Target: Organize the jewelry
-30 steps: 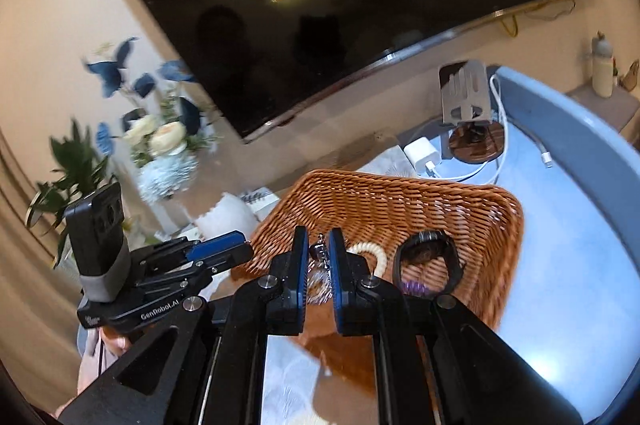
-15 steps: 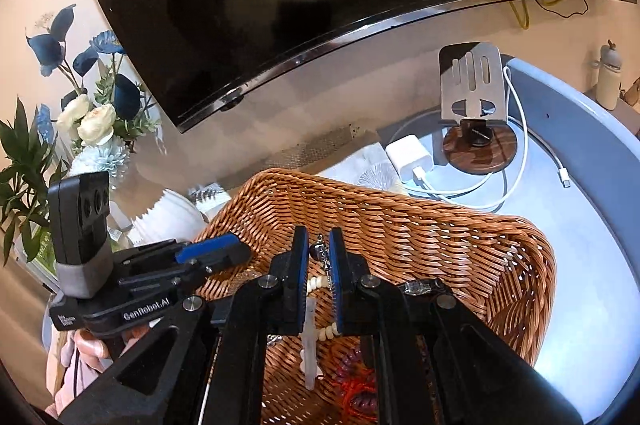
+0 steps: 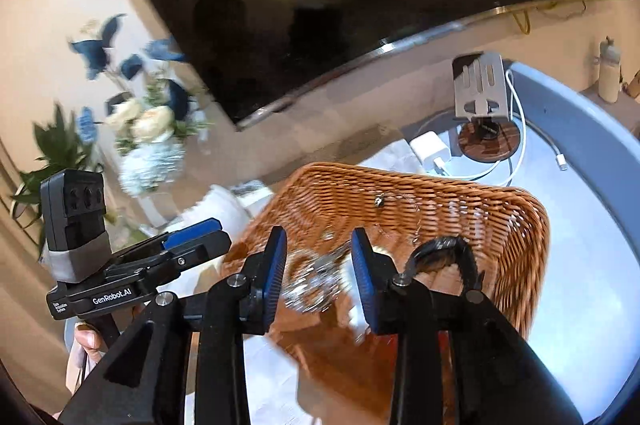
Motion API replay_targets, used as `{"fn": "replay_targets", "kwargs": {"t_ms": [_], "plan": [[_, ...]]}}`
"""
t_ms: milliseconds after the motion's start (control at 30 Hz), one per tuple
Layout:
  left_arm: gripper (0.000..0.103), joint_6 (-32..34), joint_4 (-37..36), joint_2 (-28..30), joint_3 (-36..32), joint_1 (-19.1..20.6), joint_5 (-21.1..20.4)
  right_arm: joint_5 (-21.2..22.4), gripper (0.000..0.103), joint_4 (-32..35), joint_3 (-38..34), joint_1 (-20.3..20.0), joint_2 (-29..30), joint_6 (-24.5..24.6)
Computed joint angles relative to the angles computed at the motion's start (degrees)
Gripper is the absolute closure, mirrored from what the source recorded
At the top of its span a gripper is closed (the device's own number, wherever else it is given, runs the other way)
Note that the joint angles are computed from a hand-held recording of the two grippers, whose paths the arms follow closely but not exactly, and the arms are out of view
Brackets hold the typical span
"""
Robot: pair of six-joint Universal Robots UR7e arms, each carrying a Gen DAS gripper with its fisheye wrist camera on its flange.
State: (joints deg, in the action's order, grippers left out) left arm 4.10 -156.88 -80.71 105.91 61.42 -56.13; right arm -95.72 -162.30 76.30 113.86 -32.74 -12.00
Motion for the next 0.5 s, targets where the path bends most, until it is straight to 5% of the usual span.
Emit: {"fn": "replay_targets", "kwargs": {"t_ms": [100, 233, 367, 500], "plan": [[0.035, 0.96, -4.29, -4.57, 6.54, -4.96, 5.35, -3.5, 0.057, -5.93, 6.44, 2.84, -3.37, -1.02], [0.025, 2.5, -14.58, -9.55, 18.15, -13.35, 17.96, -15.15, 0.022, -21.39, 15.65, 7.86, -4.83, -2.95], [0.025, 0.82, -22.39, -11.18, 27.01, -18.88, 31.2, -20.56, 0.02, -35.83, 21.71, 9.69, -2.89, -5.01], [0.025, 0.05, -25.25, -11.76, 32.05, -19.23, 34.87, -21.88, 0.02, -40.67, 24.67, 9.07, -1.11, -2.19]]}}
